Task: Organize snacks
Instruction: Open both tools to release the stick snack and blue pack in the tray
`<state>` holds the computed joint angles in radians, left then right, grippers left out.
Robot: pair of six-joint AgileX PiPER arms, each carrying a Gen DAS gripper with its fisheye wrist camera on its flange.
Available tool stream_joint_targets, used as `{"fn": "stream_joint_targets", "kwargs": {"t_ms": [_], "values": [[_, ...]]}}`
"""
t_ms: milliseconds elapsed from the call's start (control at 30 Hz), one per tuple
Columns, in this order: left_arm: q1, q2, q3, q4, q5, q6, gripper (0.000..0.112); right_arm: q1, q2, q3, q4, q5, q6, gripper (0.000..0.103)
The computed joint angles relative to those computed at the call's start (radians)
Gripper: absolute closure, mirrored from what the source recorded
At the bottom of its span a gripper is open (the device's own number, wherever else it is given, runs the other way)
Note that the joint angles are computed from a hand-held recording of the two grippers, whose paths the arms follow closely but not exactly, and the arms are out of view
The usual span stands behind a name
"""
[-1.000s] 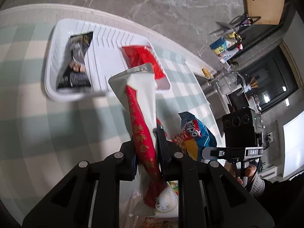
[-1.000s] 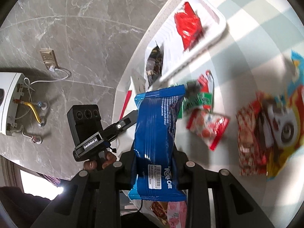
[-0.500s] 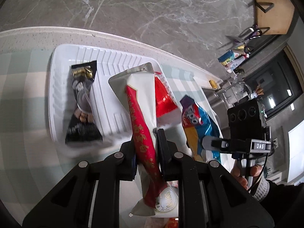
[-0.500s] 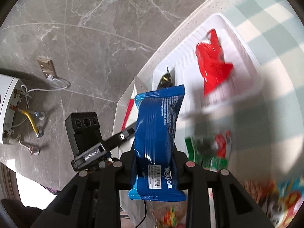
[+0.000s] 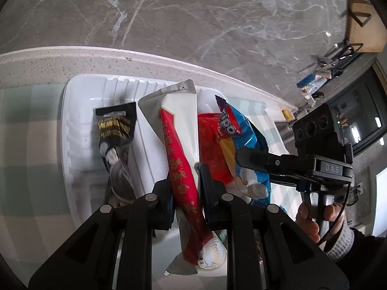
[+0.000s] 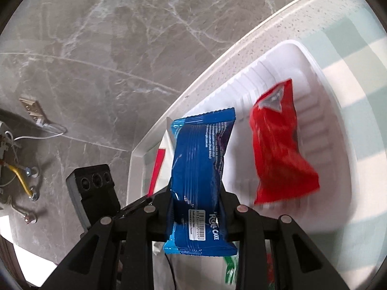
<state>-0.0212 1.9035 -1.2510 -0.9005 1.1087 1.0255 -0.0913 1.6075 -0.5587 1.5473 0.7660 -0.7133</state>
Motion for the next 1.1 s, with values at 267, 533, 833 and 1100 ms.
{"fn": "stream_joint_targets", "kwargs": {"t_ms": [267,533,833,1100], "values": [[-0.082,0.059,-0.064,0.045,-0.135,-0.045,0.096,0.034,0.094,-0.11,-0.115,-0.088,0.073,0.056],[-0.136,0.063,-0.059,0.086,-0.244,-0.052,0.095,0.022,0.075,-0.11,-0.151,-0.093,0.09,0.048],[-0.14,-0.056,0.05,0.055,-0.293,0.015,0.094,0.035,-0.09,-0.059,-0.198,-0.083,0.167,0.045],[-0.07,-0.266,0.238,0.026,-0.219,0.145,0.094,0.073,-0.383,0.014,-0.44,-0.054,0.435,0.042]]}}
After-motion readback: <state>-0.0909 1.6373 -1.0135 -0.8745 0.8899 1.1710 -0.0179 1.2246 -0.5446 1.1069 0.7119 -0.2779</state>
